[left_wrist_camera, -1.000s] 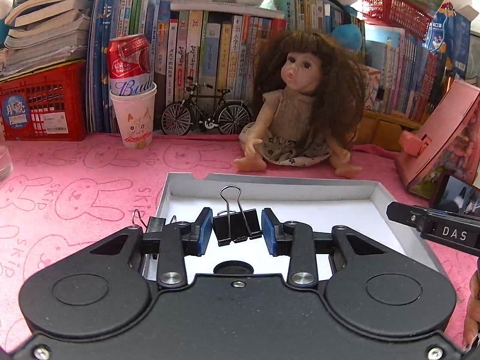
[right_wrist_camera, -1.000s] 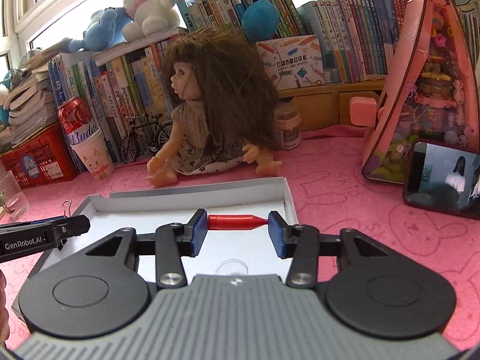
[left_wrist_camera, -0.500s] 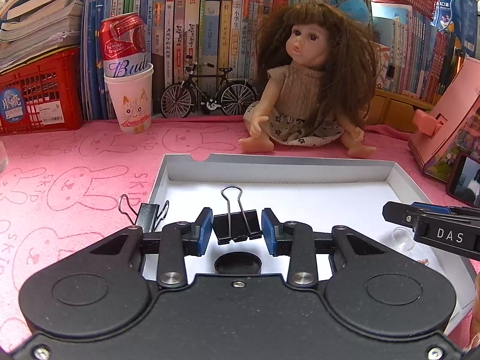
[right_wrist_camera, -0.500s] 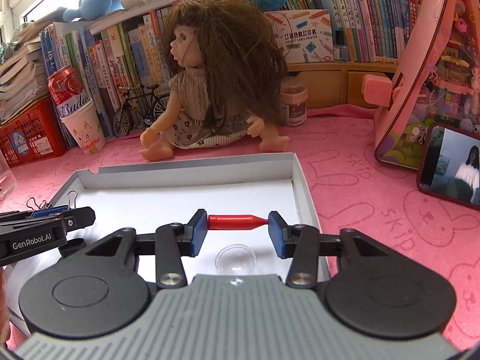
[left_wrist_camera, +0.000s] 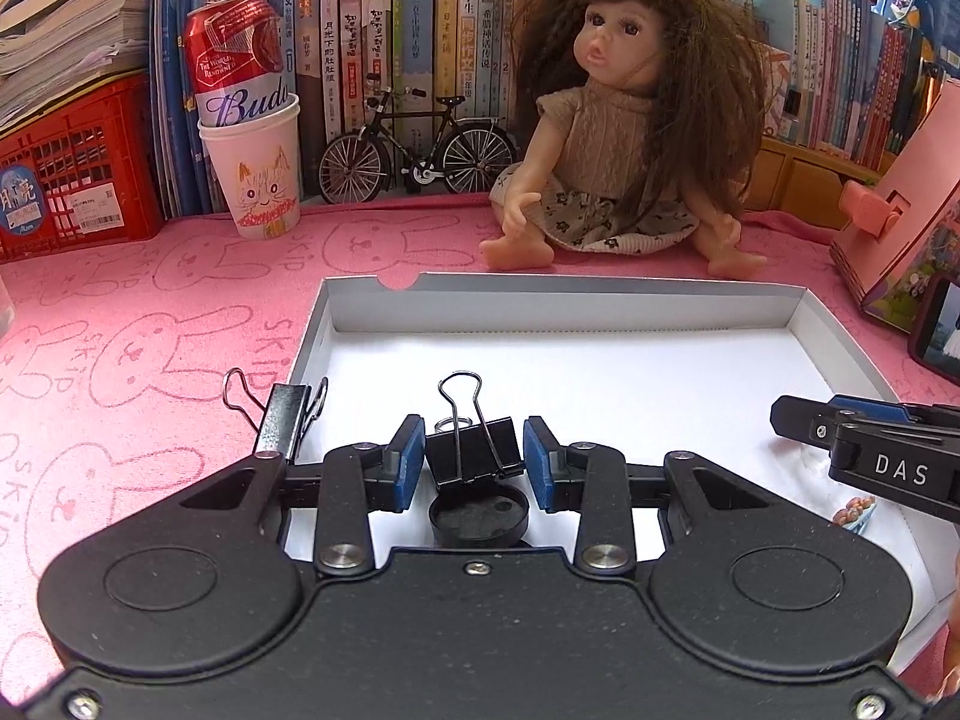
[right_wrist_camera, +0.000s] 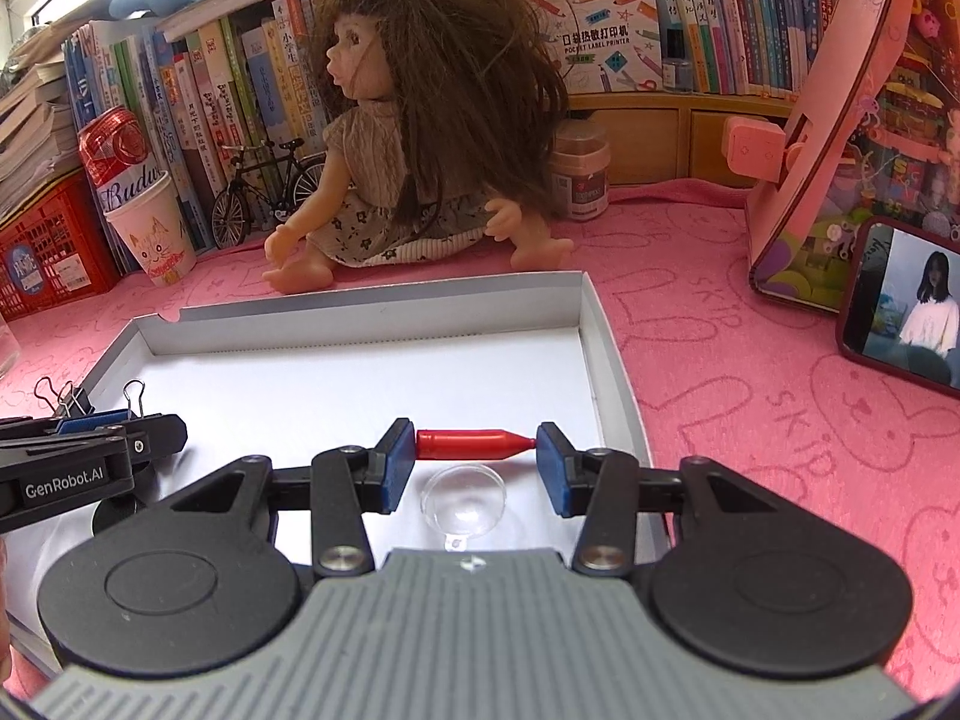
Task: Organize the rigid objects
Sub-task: 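Lower the binder clip into the tray and open left while right releases the crayon, then withdraw both tools from the tray toward the remaining objects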
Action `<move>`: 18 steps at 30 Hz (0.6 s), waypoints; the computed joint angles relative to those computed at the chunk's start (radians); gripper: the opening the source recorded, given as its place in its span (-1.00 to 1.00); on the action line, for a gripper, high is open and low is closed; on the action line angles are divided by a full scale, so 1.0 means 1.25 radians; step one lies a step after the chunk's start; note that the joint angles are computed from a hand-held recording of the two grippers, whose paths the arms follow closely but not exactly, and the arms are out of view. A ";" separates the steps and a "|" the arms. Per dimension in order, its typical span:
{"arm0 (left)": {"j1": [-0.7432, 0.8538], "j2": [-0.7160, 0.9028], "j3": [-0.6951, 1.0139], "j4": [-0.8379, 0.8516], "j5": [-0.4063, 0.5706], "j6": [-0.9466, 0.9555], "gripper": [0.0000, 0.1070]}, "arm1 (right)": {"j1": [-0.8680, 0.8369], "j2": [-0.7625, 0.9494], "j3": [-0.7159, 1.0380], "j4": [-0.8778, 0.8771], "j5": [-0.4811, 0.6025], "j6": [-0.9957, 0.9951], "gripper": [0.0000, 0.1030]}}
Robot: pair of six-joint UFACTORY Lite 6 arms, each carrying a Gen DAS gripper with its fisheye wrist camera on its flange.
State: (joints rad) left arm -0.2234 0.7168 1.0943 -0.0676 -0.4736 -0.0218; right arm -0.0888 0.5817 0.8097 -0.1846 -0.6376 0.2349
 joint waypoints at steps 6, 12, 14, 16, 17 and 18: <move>-0.008 -0.015 -0.012 -0.039 0.004 0.034 -0.13 | 0.000 -0.009 -0.010 0.001 -0.004 0.005 0.26; -0.001 -0.101 -0.107 0.009 -0.054 -0.012 0.44 | -0.025 -0.069 -0.080 -0.024 -0.060 0.029 0.56; 0.003 -0.145 -0.152 0.044 -0.072 -0.041 0.48 | -0.034 -0.106 -0.117 -0.034 -0.085 0.030 0.64; 0.006 -0.193 -0.205 0.077 -0.094 -0.064 0.52 | -0.045 -0.149 -0.161 -0.053 -0.113 0.032 0.68; 0.006 -0.222 -0.242 0.088 -0.114 -0.072 0.55 | -0.053 -0.171 -0.184 -0.068 -0.125 0.035 0.69; 0.005 -0.249 -0.281 0.095 -0.140 -0.078 0.57 | -0.063 -0.195 -0.207 -0.088 -0.135 0.039 0.72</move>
